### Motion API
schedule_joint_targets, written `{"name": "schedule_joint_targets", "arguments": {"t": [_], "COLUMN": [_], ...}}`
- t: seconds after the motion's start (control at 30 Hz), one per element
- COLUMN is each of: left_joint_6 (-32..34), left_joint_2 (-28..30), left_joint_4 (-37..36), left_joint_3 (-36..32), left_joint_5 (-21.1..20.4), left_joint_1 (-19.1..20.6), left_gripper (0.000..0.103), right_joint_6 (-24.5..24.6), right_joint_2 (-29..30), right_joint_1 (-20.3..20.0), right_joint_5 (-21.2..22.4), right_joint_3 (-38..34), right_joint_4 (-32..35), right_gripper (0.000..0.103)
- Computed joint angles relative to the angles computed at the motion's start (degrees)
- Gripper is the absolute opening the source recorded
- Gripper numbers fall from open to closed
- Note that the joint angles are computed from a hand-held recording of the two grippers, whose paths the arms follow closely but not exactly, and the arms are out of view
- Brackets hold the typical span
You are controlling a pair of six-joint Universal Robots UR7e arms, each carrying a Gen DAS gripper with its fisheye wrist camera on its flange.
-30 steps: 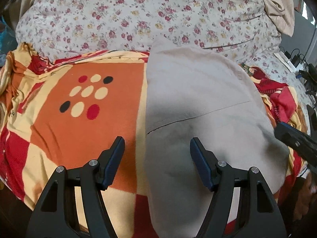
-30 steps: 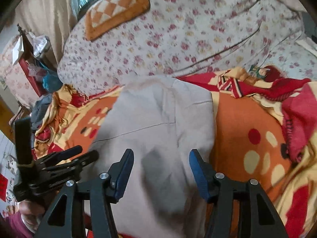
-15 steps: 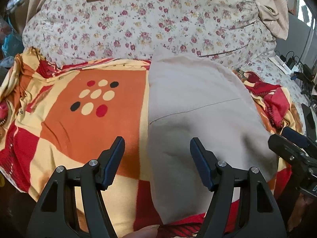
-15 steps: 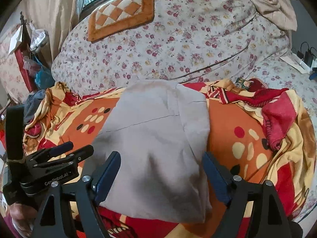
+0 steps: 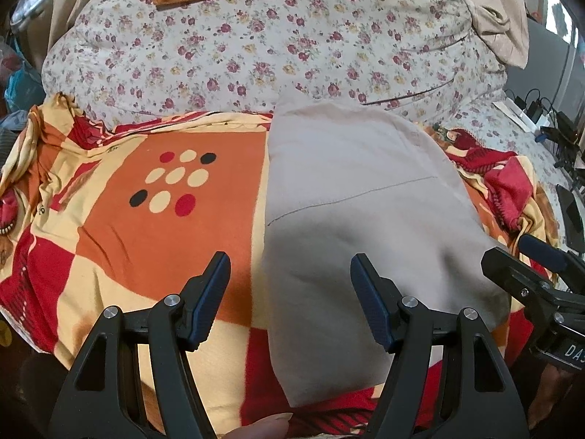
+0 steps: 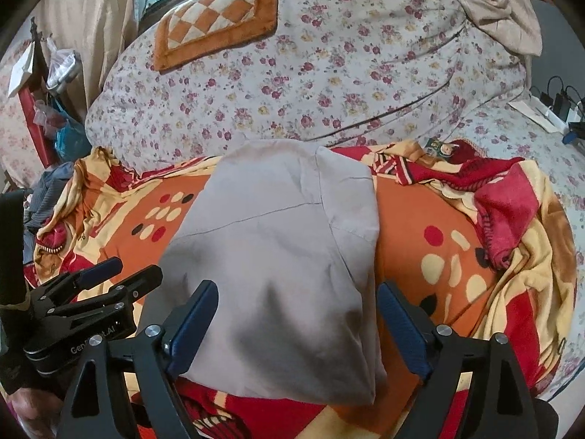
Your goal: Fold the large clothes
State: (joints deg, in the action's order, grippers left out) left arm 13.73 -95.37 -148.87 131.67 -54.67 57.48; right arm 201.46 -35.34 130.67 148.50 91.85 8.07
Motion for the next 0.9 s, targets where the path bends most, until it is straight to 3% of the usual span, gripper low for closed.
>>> {"name": "schedule_joint_targets", "arguments": {"t": [0.9], "left_joint_6": [0.7], "left_joint_2": [0.6], "left_joint_4": [-0.3], "left_joint_3": [0.4], "left_joint_5": [0.0], "left_joint_1": [0.5], "left_gripper": [0.069], "right_joint_6": [1.8], "right_joint_2": [0.3], "right_joint_1": [-0.8], "right_joint_5": [-1.4], "right_joint_3": [0.2], "right_joint_4": [0.8], "right_gripper": [0.087]}}
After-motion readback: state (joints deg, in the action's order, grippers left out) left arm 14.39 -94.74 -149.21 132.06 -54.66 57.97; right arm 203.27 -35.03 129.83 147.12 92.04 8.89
